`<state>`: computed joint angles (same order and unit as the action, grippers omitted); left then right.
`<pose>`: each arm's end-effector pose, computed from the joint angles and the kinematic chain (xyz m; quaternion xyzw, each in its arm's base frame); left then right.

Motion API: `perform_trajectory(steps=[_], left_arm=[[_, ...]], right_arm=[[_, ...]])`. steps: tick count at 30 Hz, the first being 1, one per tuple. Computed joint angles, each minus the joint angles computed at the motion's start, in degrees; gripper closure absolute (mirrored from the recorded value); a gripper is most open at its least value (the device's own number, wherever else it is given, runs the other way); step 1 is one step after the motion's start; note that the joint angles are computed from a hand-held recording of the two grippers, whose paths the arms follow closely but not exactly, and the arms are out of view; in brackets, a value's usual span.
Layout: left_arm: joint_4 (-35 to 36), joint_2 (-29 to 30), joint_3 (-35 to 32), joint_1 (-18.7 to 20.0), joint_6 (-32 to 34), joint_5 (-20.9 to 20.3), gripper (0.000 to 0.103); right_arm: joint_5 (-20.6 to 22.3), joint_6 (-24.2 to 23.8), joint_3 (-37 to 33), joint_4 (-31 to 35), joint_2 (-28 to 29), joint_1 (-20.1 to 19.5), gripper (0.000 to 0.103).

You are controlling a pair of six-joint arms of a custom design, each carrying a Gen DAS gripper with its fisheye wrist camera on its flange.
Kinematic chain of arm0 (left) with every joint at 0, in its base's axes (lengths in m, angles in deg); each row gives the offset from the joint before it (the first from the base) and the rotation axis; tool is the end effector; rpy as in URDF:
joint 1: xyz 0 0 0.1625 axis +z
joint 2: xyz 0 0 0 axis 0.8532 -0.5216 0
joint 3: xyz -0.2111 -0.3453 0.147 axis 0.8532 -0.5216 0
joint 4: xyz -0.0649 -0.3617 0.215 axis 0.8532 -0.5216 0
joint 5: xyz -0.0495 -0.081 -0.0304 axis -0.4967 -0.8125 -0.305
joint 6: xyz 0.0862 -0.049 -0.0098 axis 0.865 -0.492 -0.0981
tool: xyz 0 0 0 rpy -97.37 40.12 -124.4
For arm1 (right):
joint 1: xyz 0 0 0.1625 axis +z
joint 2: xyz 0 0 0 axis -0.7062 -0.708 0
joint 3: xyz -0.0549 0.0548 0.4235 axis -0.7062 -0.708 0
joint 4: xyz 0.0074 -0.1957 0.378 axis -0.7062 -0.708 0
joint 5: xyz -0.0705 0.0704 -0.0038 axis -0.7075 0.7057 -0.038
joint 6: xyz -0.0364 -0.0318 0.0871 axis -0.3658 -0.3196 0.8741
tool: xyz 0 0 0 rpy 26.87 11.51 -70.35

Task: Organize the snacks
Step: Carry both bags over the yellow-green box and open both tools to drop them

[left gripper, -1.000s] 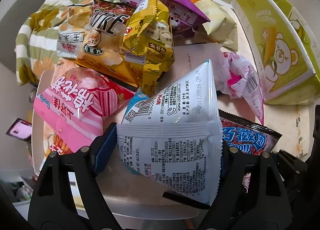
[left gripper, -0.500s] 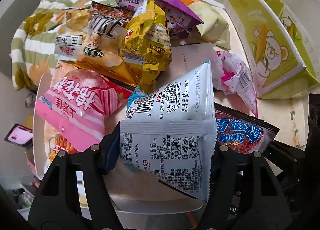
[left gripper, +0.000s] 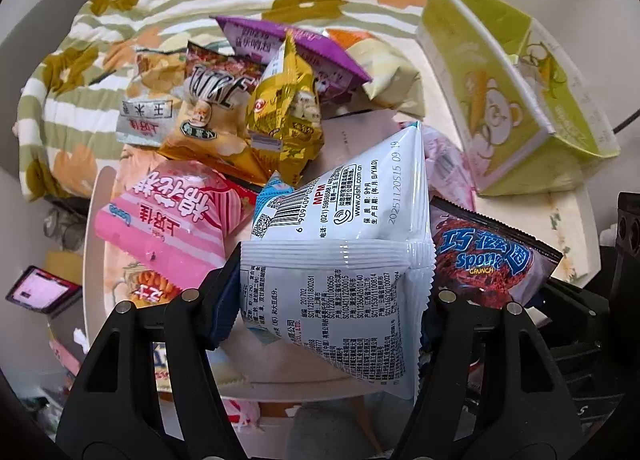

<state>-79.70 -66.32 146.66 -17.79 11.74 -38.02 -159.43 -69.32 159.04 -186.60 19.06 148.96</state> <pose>-0.1464 -0.3970 0.1936 0.0108 0.9105 -0.2168 0.3519 0.2310 -0.4344 0.0774 0.1869 -0.9781 0.0588 0.0703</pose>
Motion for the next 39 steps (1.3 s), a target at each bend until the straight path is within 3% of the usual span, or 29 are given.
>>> perform_trajectory(steps=[8,11,18,24,31,39], left_arm=[[0.7,-4.8,-0.2,-5.4,2.3,1.0,0.039],[-0.2,-5.8,-1.1,-7.0,4.6,2.1,0.039],[-6.7,-3.1,-5.1,-7.9,11.9,4.7,0.039],[-14.7,4.8,-10.5,-6.0,18.2,6.3,0.039],[-24.8,20.0,-21.9,-1.8,24.8,7.1,0.039],[-25.0,36.1,-38.5,3.2,30.5,5.8,0.039]], right_arm=[[-5.1,-0.6,2.1,-7.6,-1.0,3.4,0.039],[-8.4,-0.9,2.3,-9.6,-2.4,6.4,0.039],[-11.4,-1.5,1.0,-11.4,-5.5,9.1,0.039],[-11.9,-5.5,-3.6,-10.0,-7.3,7.2,0.039],[-9.7,-10.6,-12.0,-4.3,-8.5,2.4,0.039],[-10.3,-17.0,-22.3,1.9,-5.3,-2.6,0.039]])
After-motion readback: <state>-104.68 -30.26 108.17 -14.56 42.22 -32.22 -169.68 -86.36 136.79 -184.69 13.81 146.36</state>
